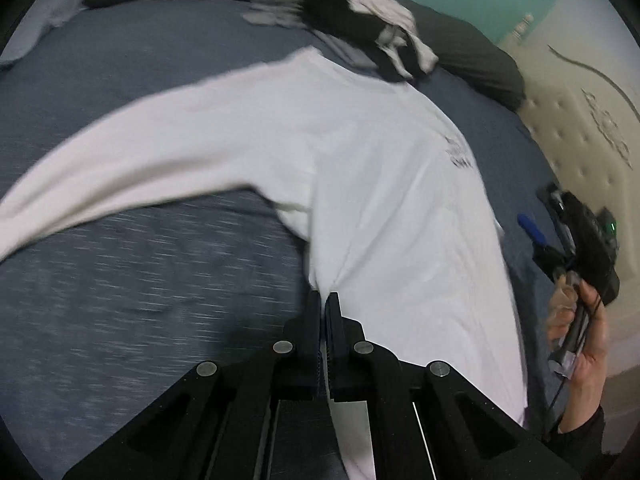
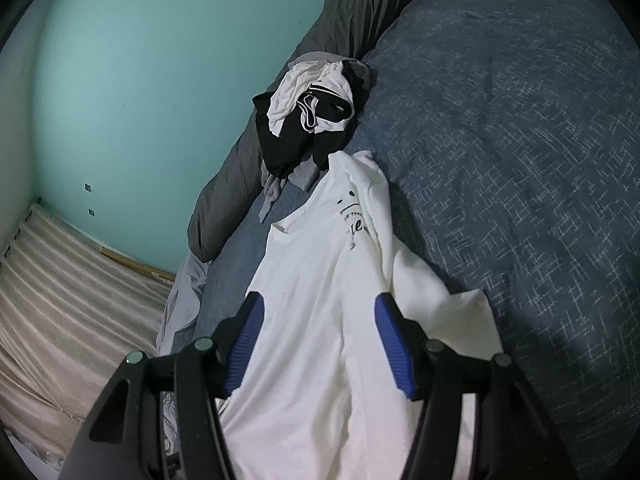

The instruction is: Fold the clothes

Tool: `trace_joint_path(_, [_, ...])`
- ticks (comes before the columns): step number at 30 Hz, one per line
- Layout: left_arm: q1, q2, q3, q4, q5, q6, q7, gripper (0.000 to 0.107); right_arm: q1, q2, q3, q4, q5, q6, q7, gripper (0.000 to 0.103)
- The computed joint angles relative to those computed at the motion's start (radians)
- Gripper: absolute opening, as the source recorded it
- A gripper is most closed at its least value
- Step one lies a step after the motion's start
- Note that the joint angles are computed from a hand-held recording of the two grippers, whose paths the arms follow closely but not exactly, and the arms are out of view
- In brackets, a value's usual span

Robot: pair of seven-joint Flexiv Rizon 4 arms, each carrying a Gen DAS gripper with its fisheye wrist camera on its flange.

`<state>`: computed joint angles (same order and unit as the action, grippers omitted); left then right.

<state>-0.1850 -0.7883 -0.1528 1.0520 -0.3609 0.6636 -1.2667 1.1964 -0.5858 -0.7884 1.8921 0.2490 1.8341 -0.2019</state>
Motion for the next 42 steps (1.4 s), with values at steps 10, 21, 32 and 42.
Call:
trace_joint_path(10, [0.047,-0.027,0.094,-0.053,0.075,0.004,-0.208,0.002,0.023,0.006,-0.029,0.042,0.012,-0.015,0.041,0.059])
trace_joint_path(21, [0.046,0.018,0.016,0.087,0.037,0.263,-0.19,0.029,0.034,0.019,-0.045,0.082,-0.052,-0.076,0.113,0.06])
trace_joint_path(32, [0.007,-0.061,-0.052,0.05,-0.024,0.255,-0.025,0.031,-0.073,0.055,0.058,0.068,-0.268,-0.218,0.167,0.06])
trace_joint_path(42, [0.008,-0.086,-0.054,0.05,-0.056,0.267,0.012,0.031,-0.103,0.035,0.06,0.063,-0.425,-0.213,0.236,0.023])
